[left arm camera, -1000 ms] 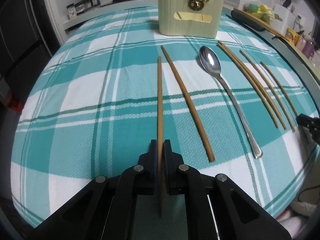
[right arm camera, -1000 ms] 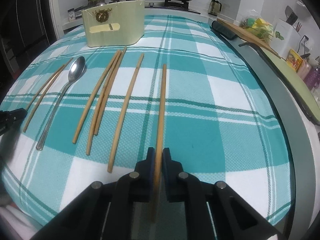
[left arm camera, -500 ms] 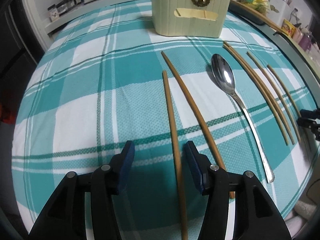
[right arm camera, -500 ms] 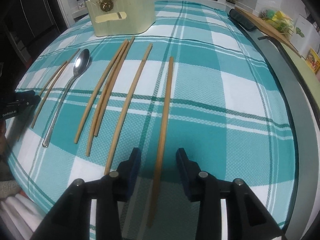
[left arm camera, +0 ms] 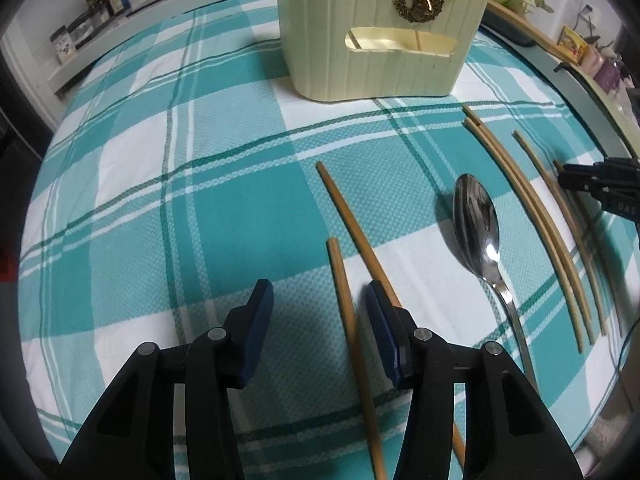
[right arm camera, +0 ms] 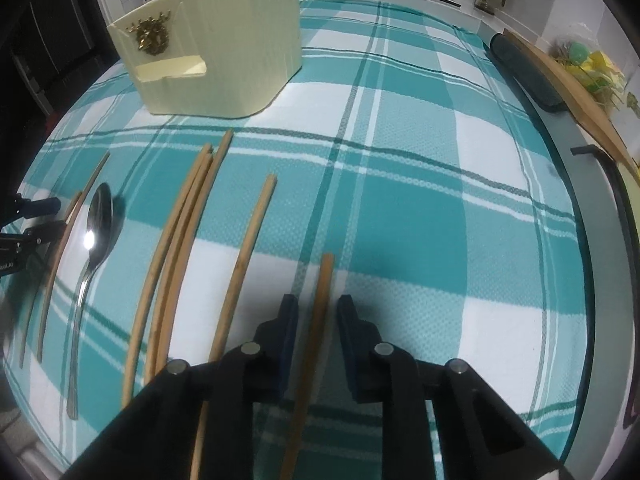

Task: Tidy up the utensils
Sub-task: 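Lift the chopsticks and carry them toward the cream holder with both tools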

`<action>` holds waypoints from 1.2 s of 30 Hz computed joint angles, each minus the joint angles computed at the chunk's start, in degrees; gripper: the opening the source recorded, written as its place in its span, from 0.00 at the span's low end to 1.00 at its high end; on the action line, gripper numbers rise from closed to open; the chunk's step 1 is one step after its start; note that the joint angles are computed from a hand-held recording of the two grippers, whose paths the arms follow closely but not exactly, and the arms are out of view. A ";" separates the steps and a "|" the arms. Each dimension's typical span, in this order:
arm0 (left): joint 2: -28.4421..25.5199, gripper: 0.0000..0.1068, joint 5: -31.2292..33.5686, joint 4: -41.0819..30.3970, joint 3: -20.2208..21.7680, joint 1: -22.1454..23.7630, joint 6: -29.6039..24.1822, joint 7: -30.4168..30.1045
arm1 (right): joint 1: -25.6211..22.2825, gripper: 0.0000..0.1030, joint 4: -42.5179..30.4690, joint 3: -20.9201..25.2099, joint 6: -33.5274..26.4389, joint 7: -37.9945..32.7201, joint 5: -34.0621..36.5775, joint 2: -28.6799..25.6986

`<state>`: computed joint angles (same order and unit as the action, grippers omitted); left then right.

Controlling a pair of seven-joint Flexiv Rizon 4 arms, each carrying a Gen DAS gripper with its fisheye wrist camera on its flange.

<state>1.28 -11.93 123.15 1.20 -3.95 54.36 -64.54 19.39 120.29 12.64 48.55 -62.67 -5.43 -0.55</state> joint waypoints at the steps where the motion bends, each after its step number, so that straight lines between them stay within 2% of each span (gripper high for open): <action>1: -0.29 0.35 -0.10 -0.29 -0.15 -0.04 0.14 -0.21 | 0.01 0.17 -0.77 -0.28 -0.02 0.25 -0.20 -0.93; 2: -0.40 0.26 -0.75 -0.43 -0.23 -0.12 0.02 -0.10 | 0.02 0.11 -1.23 -0.45 0.07 0.72 -0.76 -1.55; 3: -0.52 0.06 -0.72 -0.66 -0.32 -0.17 -0.09 -0.39 | 0.08 0.08 -1.66 -0.59 -0.06 1.42 -1.79 -2.06; 4: -0.58 0.05 -0.08 -0.91 -0.39 -0.19 -0.21 -1.15 | 0.06 0.08 -2.18 -0.63 -0.29 1.33 -1.57 -2.43; 7: -0.33 0.04 0.06 -0.62 -0.27 -0.29 0.94 -2.13 | 0.12 0.07 -2.20 -0.60 1.11 2.45 -2.78 -2.90; 10: 2.21 0.04 -3.81 1.47 0.48 -0.56 3.67 -1.11 | -0.31 0.07 -1.20 -0.27 5.36 2.72 -0.34 -1.71; 12: 4.19 0.04 -5.85 2.28 0.98 -0.66 4.97 -0.68 | -0.49 0.07 -0.43 0.00 7.89 2.81 0.90 0.04; 20: 15.22 0.04 -17.47 5.09 4.77 -3.46 8.45 5.80 | -0.47 0.07 0.58 1.01 11.94 4.06 -0.37 9.88; 26: 21.15 0.04 -22.59 6.06 6.24 -6.62 10.74 8.52 | -1.22 0.07 0.67 2.76 14.29 6.66 -5.84 15.87; 30: 22.41 0.04 -24.27 5.96 6.25 -8.40 12.58 9.48 | -2.73 0.07 0.89 4.26 16.92 10.83 -10.90 17.89; 36: 22.38 0.04 -25.77 4.86 6.11 -10.05 14.21 9.42 | -4.79 0.07 0.61 5.38 19.82 16.16 -18.21 17.99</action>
<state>23.66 -37.69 128.00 7.31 -14.00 68.57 -55.12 14.60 120.90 18.02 68.38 -46.51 -23.64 17.44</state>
